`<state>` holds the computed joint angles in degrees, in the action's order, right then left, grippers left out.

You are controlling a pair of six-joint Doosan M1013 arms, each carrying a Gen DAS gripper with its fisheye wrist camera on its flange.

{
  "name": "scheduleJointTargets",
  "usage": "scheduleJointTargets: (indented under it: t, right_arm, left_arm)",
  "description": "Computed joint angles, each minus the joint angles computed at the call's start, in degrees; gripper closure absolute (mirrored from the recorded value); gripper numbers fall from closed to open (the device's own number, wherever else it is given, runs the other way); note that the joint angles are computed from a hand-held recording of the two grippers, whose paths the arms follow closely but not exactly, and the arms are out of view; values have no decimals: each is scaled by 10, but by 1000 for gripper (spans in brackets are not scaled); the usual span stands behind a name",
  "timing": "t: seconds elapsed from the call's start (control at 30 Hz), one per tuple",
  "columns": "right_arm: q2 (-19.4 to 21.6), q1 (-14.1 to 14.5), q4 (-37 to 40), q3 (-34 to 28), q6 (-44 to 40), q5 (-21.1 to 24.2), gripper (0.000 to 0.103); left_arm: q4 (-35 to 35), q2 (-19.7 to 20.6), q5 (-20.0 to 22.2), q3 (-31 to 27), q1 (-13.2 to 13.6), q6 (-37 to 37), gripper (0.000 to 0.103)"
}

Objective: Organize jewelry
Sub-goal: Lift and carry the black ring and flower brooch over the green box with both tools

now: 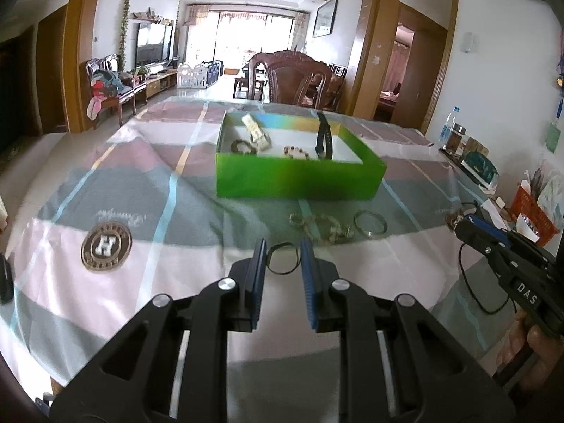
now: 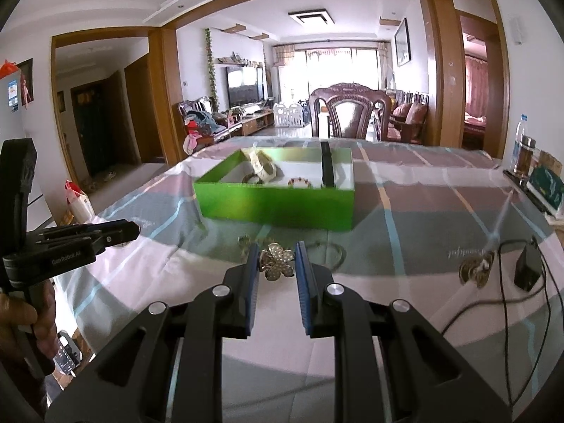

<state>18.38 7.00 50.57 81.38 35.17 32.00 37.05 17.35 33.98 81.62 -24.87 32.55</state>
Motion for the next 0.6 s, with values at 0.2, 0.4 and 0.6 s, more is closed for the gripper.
scheduleJointTargets:
  t: [0.2,0.4,0.6]
  right_arm:
    - [25,0,16,-58,-13,5,83]
    - [88,3,-37,-173,60,37,83]
    - [175,14,-137,-317,183,103,83]
  left_arm:
    - [-2,14,-3,-50,13,44,83]
    - [-95,57,9,-145,38,155,83]
    - [-221,143,67,-287,64,282,83]
